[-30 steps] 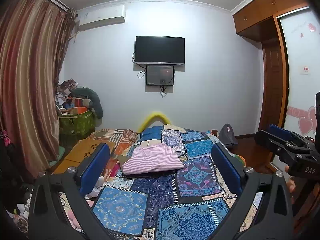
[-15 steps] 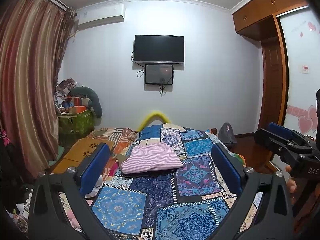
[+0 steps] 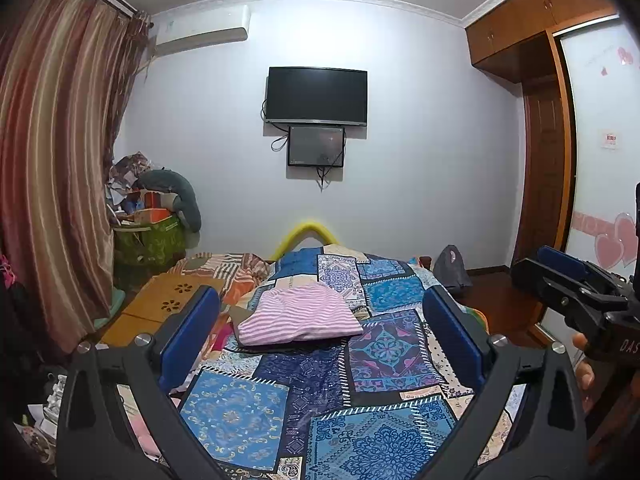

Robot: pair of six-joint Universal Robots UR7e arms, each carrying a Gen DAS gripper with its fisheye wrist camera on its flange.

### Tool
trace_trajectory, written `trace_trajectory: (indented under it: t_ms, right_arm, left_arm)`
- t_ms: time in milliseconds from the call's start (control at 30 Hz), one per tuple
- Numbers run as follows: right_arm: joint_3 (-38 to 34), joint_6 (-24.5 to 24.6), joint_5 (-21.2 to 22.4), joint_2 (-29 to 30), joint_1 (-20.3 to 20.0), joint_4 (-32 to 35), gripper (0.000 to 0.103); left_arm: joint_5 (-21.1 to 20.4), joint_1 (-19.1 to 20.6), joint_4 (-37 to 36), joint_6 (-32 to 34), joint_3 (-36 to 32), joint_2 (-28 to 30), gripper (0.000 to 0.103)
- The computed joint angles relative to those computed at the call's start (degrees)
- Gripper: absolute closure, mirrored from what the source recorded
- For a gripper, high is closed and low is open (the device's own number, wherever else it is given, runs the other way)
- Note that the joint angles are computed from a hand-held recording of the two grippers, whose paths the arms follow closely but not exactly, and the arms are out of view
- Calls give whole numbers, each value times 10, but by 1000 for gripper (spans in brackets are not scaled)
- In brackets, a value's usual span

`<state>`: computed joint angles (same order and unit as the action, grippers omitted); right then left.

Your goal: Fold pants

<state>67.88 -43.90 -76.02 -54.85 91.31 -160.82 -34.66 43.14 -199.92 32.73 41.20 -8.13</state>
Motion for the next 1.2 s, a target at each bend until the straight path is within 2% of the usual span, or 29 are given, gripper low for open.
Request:
trace_trajectory:
  t_ms: [333, 1200]
  right_arm:
    - [-2, -1, -5, 1, 1, 3, 0]
    - [-5, 2, -6, 3, 1, 1, 0]
  left_arm:
    - [-2, 1, 8, -3, -3, 1, 0]
    - [-23, 3, 23, -32, 43, -27, 0]
